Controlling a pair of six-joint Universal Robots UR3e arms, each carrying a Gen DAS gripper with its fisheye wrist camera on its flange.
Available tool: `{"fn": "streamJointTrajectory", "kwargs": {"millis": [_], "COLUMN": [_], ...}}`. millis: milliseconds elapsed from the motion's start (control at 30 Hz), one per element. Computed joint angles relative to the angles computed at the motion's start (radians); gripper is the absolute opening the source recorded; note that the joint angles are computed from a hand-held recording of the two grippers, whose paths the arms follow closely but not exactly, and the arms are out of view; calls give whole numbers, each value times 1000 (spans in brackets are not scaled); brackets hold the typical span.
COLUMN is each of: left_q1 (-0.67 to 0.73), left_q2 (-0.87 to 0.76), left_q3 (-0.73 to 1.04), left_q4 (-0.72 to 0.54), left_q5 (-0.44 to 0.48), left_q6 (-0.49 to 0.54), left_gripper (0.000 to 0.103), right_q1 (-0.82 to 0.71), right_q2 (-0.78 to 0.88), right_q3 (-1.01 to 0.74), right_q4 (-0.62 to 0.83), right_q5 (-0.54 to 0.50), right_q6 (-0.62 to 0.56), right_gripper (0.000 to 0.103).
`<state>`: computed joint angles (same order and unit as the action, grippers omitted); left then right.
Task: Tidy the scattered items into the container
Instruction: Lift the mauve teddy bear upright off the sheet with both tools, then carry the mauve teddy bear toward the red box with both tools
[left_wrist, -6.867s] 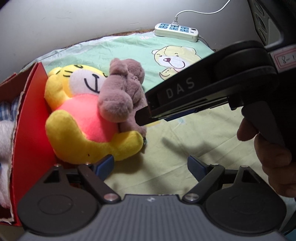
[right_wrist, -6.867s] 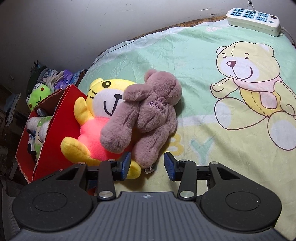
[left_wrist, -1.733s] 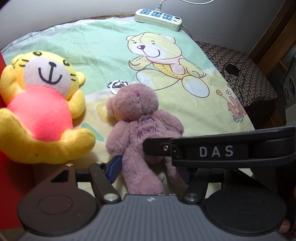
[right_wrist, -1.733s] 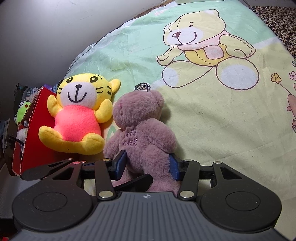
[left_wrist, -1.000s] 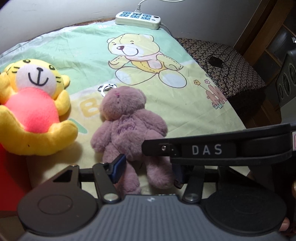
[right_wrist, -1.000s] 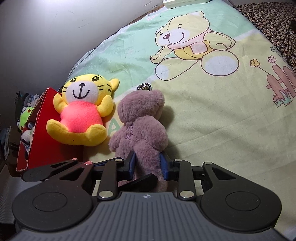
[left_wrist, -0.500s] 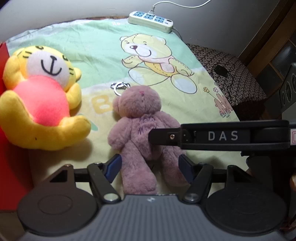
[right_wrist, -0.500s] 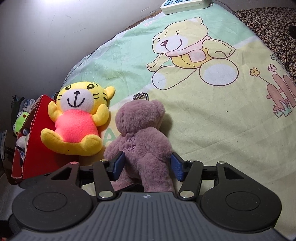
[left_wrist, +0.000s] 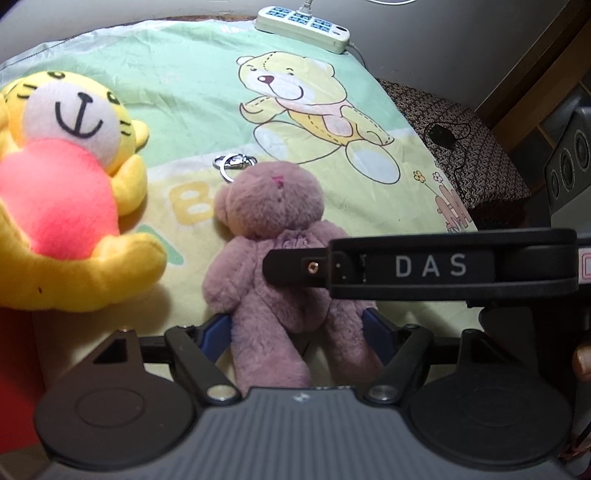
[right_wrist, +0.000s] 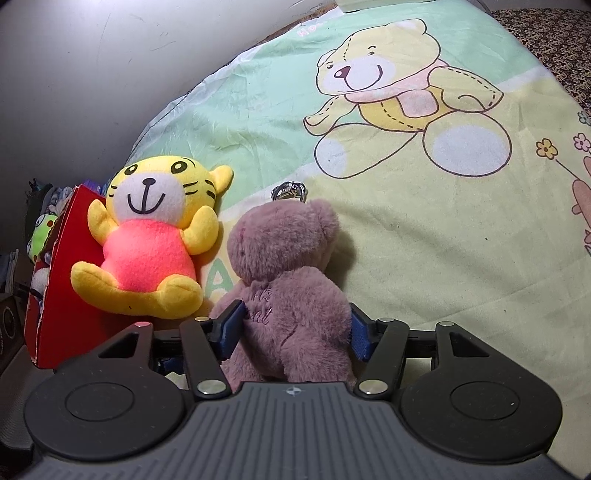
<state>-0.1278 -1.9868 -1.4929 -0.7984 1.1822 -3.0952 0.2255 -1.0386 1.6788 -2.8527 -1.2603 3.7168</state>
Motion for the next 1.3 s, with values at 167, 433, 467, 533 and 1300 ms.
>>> {"fn": "streamJointTrajectory", "kwargs": {"millis": [167,433,467,533,1300], "left_q1": [4,1,2,-1,-37], "left_q2": [-8,-11,-12,-12,44], "left_q3": [11,11,11,10,-5], "left_q4": [-10,-6,-4,0,-32], "left_q5": [-14,-16,-16,-12,-6], "left_q6": [0,1,0,0,48], "left_gripper": [76,76,76,76,75], "right_q1": [-18,-11,-8,5,-2], "right_q2": [-3,-18,-13,-2,-131], "right_q3": [15,17,11,-6,150], "right_q4": [-9,12,15,22,-40], "right_q5": [36,24,20,3,1], "right_q6": [-4,-22,-18,-18,61], "right_gripper": [57,57,59,60,52]}}
